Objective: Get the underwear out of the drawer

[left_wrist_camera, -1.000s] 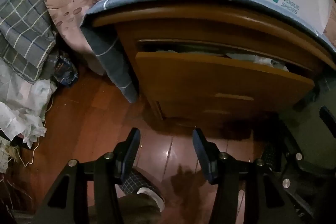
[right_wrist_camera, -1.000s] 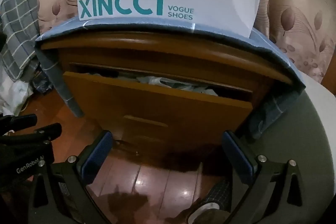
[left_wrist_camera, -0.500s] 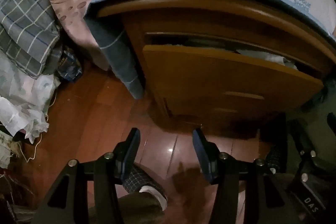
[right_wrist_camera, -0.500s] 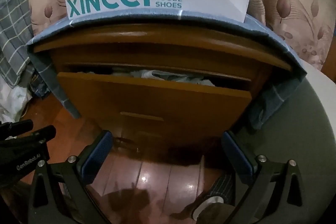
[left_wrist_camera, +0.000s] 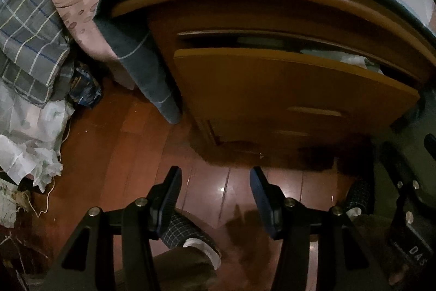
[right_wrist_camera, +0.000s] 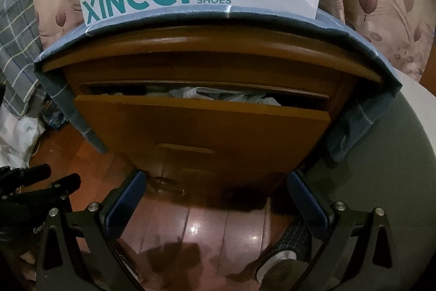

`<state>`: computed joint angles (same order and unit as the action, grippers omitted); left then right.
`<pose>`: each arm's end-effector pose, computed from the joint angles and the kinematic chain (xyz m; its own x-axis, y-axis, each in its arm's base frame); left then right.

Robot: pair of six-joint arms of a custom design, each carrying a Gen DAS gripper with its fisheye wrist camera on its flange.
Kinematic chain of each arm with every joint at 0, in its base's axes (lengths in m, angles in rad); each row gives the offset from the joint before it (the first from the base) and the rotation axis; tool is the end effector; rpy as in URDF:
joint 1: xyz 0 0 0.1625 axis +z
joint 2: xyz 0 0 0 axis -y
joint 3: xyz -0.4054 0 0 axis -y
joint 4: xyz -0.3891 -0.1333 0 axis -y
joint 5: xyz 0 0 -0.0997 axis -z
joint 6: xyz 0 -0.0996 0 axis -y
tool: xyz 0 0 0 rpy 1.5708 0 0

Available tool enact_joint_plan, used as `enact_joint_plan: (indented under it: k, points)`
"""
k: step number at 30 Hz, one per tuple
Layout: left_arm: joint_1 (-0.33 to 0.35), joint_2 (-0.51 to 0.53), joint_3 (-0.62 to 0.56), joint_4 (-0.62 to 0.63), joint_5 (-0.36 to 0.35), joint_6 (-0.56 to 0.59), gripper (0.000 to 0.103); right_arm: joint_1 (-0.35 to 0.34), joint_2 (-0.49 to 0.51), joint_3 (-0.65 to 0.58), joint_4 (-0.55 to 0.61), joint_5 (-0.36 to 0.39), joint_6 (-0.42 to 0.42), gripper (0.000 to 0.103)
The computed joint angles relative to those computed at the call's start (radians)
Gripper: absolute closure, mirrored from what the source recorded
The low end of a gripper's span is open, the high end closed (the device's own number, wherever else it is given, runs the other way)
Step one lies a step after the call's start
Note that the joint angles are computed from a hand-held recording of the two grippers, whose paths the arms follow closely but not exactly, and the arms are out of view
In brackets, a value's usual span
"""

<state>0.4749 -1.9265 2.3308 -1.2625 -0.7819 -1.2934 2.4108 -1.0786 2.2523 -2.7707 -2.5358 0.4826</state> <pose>-0.1256 -0.2939 0.2712 -0.6225 -0.1031 -0.7758 0.2712 0.9015 -0.3373 0.3644 -0.2575 0.1069 -0.6963 -0.0532 0.7158 -0.4756 0.7811 -0.4046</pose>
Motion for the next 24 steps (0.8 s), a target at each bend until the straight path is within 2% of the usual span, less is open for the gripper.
enact_joint_plan:
  k: [3, 6, 14, 18, 24]
  points:
    - [0.003, -0.005, 0.01, -0.025, -0.007, 0.025, 0.05, -0.003, -0.005, 0.0, 0.01, 0.005, 0.014, 0.001]
    - [0.013, -0.019, 0.001, 0.002, 0.004, 0.02, 0.05, 0.001, -0.003, -0.002, 0.016, -0.003, 0.019, 0.001]
    - [0.035, -0.012, 0.0, 0.018, 0.009, -0.061, 0.05, -0.008, 0.002, -0.008, 0.035, 0.034, 0.019, 0.001]
    - [0.051, -0.025, 0.002, 0.036, 0.008, -0.06, 0.05, -0.006, 0.001, -0.006, 0.032, 0.032, 0.018, 0.001]
    - [0.031, -0.005, 0.024, 0.028, -0.002, -0.09, 0.05, -0.02, -0.01, -0.003, 0.047, 0.059, 0.031, 0.001]
